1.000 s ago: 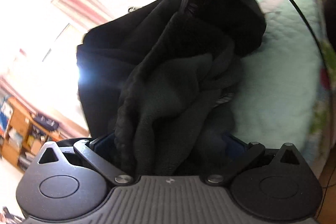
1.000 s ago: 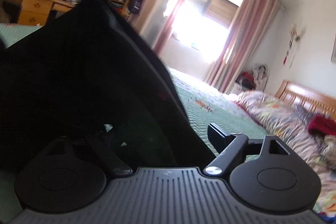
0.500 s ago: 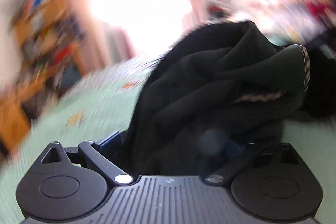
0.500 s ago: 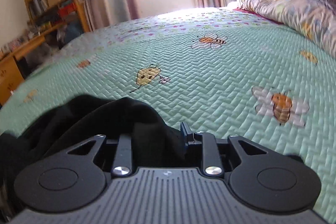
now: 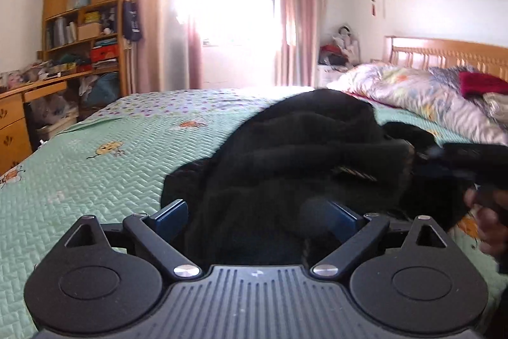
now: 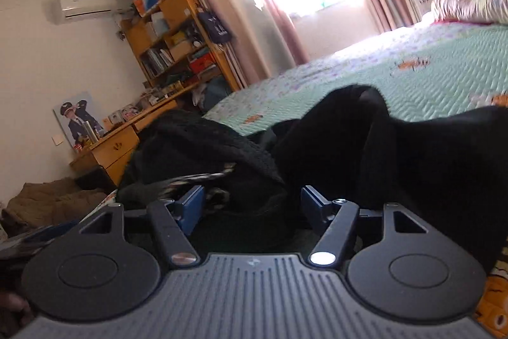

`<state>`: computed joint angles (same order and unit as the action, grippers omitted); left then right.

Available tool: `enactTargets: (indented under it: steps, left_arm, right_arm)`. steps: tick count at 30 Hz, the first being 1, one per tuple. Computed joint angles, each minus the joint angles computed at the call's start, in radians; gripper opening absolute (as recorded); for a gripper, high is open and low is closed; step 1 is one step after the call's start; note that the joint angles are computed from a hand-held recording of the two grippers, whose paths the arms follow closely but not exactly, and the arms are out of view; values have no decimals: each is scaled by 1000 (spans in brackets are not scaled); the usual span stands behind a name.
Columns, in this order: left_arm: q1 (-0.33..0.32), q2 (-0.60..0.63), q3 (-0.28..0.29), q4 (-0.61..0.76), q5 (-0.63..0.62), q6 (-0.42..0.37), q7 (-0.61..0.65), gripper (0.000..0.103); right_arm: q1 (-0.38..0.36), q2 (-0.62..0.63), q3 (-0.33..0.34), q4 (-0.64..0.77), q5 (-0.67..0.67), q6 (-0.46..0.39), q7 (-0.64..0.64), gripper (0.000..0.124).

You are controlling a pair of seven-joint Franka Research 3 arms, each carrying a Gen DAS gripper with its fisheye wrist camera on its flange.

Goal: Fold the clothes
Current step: 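Grasp the bundle's braided-cord edge with the right gripper while the left gripper holds it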

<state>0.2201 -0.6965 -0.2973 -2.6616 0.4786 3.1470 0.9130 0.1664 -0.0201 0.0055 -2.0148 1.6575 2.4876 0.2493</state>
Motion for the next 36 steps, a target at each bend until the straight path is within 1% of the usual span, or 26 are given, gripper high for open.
enactTargets:
  steps: [1,3,4,5,6,7,8,11,12,13,14,17,19,20,22,23,24,25,27,29,31,32,33,34,35,36]
  left_arm:
    - [-28,7,13,-4,-1,-2,11,94]
    - [-98,25,55,-12,-10,-9,42,94]
    - [-109,44,54,-7,-9,1,54,94]
    - [-112,49,43,-11,-7,9,58,94]
    - [-117,58,39,-10,-7,18,65,94]
    - [-123,67,39,-7,-8,26,72,94]
    - [-118,83,38,-5,-6,53,81,94]
    - [-16,86,-46,-11,-27,120,48,96]
    - [-20,101,-39,-15,-43,134,41,96]
    - [-40,127,-14,-12,-57,142,41,96]
    - [-37,150,-8,-9,-71,154,39,95]
    - [-40,218,11,15,-87,190,69,96]
    - [5,233,-30,25,-111,211,83,96]
    - [15,237,-41,25,-123,222,90,97]
    - [-7,247,-7,30,-135,228,110,97]
    - [-23,251,17,30,-138,231,120,97]
    - [-30,251,28,28,-144,232,129,97]
    - [-44,248,45,29,-147,222,137,97]
    - [-60,251,65,40,-151,207,153,97]
    - [-66,258,79,54,-152,195,167,97]
    - [-59,268,85,69,-157,193,176,97]
    - [-20,264,52,71,-173,196,167,98]
    - [20,258,19,72,-189,197,155,100]
    - [25,257,21,69,-204,204,143,101]
    - [11,258,43,66,-214,208,131,103]
    - [-2,259,63,63,-224,213,119,103]
  right_arm:
    - [-5,32,-6,25,-9,-43,49,68]
    - [-5,58,5,49,-33,-75,131,69]
    - [-5,71,11,60,-43,-89,170,67]
    - [0,56,22,53,-37,-90,172,53]
    - [9,38,31,43,-28,-88,170,42]
    - [20,1,39,17,-9,-93,134,41]
    - [35,-47,46,-17,-5,-101,81,40]
    - [78,-146,43,-82,-91,-139,-44,41]
    - [92,-176,40,-101,-128,-150,-81,45]
    - [101,-188,31,-113,-144,-153,-105,47]
    - [106,-196,19,-124,-153,-155,-122,49]
    - [99,-191,-26,-131,-159,-197,-82,52]
    - [78,-191,-64,-135,-133,-256,-81,51]
    - [67,-189,-71,-134,-120,-257,-79,52]
    - [46,-172,-82,-122,-104,-256,-60,57]
    - [37,-148,-83,-102,-111,-259,-31,61]
    - [28,-107,-84,-65,-115,-270,-4,62]
    - [16,-70,-85,-33,-113,-303,20,63]
    - [-12,43,-79,66,-115,-424,97,70]
    - [-36,138,-53,149,-117,-506,174,72]
    - [-64,208,-22,199,-108,-592,235,72]
    - [-82,213,-7,188,-87,-637,245,73]
    - [-100,216,8,173,-64,-681,252,73]
    - [-116,219,22,158,-42,-726,259,72]
    - [-127,197,32,119,-14,-747,241,64]
    - [-132,166,36,78,5,-760,230,45]
